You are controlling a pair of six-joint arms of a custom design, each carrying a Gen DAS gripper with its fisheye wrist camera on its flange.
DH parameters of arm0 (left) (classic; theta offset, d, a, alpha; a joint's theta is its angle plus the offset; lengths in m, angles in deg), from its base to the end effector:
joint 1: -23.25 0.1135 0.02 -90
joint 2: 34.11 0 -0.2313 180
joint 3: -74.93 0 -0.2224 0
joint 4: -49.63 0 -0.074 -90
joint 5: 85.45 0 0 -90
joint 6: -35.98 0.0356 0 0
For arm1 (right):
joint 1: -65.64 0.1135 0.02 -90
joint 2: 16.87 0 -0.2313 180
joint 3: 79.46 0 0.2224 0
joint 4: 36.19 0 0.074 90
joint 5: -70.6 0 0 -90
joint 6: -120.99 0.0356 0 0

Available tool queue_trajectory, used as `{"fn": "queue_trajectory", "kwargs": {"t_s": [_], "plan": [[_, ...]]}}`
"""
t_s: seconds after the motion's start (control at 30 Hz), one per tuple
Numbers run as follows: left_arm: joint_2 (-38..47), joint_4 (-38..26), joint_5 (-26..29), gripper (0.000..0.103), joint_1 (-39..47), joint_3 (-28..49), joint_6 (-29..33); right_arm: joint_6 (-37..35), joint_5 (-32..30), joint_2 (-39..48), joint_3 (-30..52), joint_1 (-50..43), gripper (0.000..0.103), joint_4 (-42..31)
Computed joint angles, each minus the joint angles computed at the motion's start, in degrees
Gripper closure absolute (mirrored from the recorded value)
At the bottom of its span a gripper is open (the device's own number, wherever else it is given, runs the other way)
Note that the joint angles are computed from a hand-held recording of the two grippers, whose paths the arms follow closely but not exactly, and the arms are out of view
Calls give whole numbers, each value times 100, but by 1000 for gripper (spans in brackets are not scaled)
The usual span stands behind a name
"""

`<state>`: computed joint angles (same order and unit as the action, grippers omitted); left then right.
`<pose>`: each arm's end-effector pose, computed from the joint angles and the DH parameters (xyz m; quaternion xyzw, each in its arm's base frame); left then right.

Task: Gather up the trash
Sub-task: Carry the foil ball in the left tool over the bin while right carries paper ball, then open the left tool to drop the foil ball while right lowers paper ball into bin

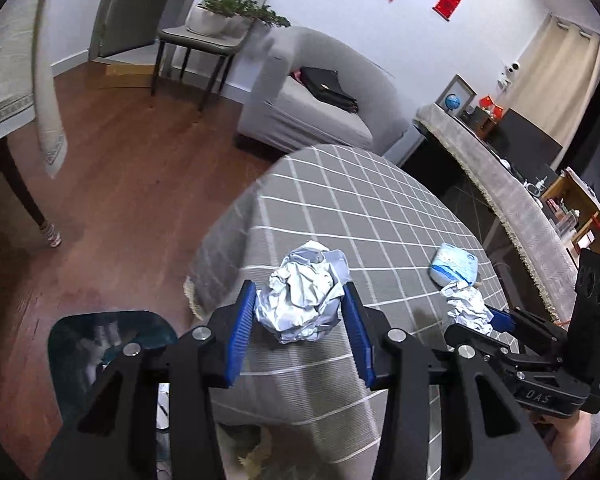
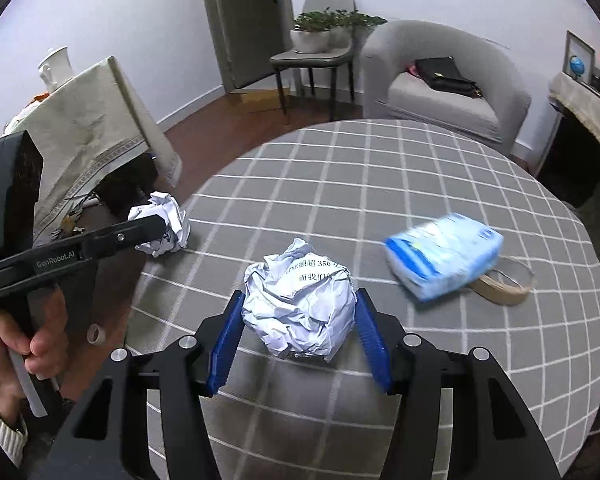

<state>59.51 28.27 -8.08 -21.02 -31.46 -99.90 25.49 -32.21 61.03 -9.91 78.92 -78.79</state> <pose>0.2383 -0.2214 0.1964 -0.0580 0.9050 -0.2190 0.3600 0.2513 0.0674 0.2229 -0.1896 0.9180 0.1274 0.3242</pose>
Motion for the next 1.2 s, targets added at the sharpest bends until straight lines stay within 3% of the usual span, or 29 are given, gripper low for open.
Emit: {"fn": "queue_trajectory", "kwargs": {"t_s": [0.63, 1.2], "plan": [[-1602, -709, -117, 57, 874, -1664, 323, 864, 394, 779, 926, 1669, 47, 205], [-911, -481, 764, 57, 1961, -2613, 1272, 1404, 640, 2161, 2181, 2750, 47, 162]]}}
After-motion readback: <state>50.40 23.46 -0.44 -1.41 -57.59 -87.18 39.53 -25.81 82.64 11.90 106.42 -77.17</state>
